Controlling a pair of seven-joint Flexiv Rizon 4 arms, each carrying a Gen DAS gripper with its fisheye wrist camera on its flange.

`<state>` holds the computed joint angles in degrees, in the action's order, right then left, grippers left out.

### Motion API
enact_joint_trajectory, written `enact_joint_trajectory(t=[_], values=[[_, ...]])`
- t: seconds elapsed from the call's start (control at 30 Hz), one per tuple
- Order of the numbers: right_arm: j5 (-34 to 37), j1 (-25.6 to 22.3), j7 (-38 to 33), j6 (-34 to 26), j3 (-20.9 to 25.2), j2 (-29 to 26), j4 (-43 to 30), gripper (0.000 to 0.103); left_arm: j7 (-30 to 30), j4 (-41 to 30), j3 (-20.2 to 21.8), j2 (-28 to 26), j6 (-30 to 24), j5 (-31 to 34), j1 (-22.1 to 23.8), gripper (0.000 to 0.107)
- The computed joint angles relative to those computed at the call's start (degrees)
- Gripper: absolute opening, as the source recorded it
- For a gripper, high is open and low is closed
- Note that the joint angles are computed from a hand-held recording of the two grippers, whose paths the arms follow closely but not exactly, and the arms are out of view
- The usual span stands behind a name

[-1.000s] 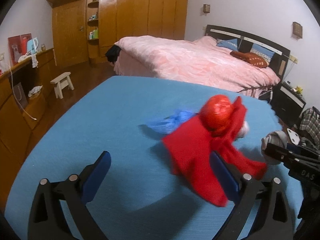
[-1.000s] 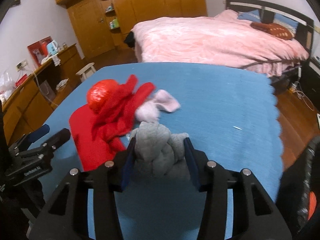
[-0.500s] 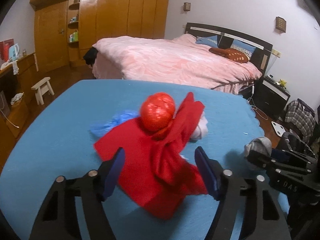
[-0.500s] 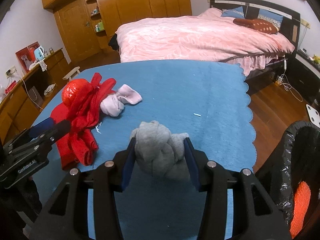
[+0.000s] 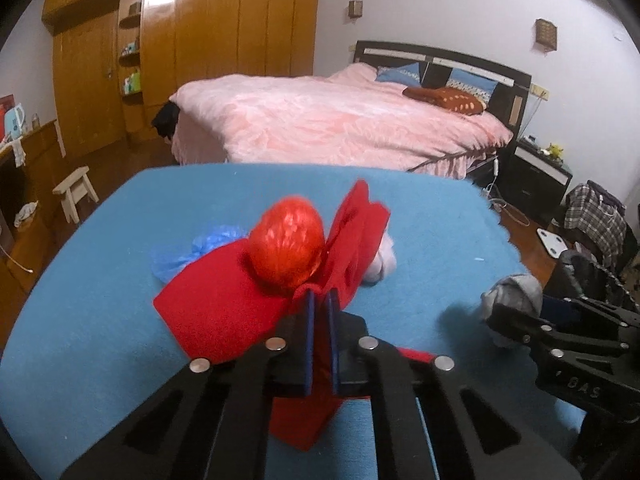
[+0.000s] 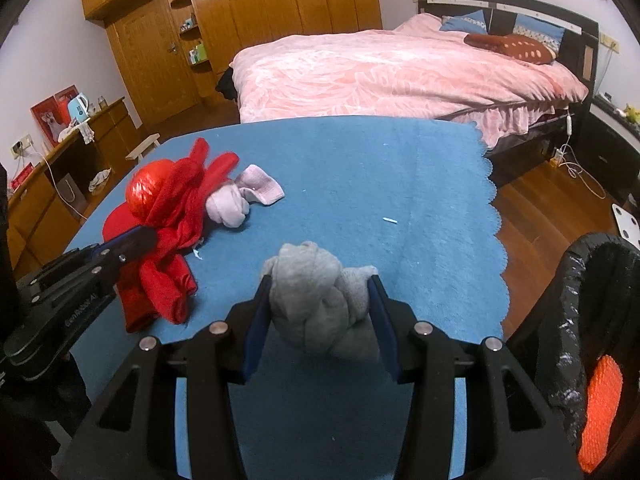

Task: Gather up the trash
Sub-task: 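Lift the red cloth with the left tool while the right tool holds the grey sock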

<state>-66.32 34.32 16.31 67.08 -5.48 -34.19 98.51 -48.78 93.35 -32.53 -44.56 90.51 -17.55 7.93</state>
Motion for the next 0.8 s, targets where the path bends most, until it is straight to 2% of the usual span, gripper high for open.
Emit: enact_joint_trajectory(t=[0.13, 0.4, 0.5, 0.6, 0.7, 0.8], values=[[-1.4, 0.1, 1.5, -0.4, 0.0, 1.4, 1.2, 0.046, 1.1, 3.3, -6.0, 0.9, 1.7, 1.0, 4.5, 0.004], [-6.3, -1.2, 5.6, -1.9, 1.5, 4.9, 3.8, 0.046, -0.8, 8.3, -12.0, 2.8, 3.1, 3.9, 9.5, 0.004], [-6.6, -2.1, 5.6, -2.5, 2.7, 5.3, 4.1, 0.046, -2.1, 8.1, -9.6, 3.5, 3.0, 4.5, 7.8, 0.004], [-7.0, -2.7, 6.1, -2.3, 3.2, 5.3, 4.5, 0.046, -3.2, 6.0, -5.3, 3.6, 1.6, 4.0, 4.6, 0.007], [-7.0, -3.1, 6.2, -1.9, 3.5, 5.1, 4.5, 0.046, -3.8, 3.8, -1.0, 3.1, 0.9, 3.1, 1.3, 0.033], [-6.9, -3.3, 6.2, -1.6, 3.5, 4.7, 4.3, 0.046, -4.1, 1.7, 2.7, 2.3, 0.1, 2.3, -1.5, 0.043]])
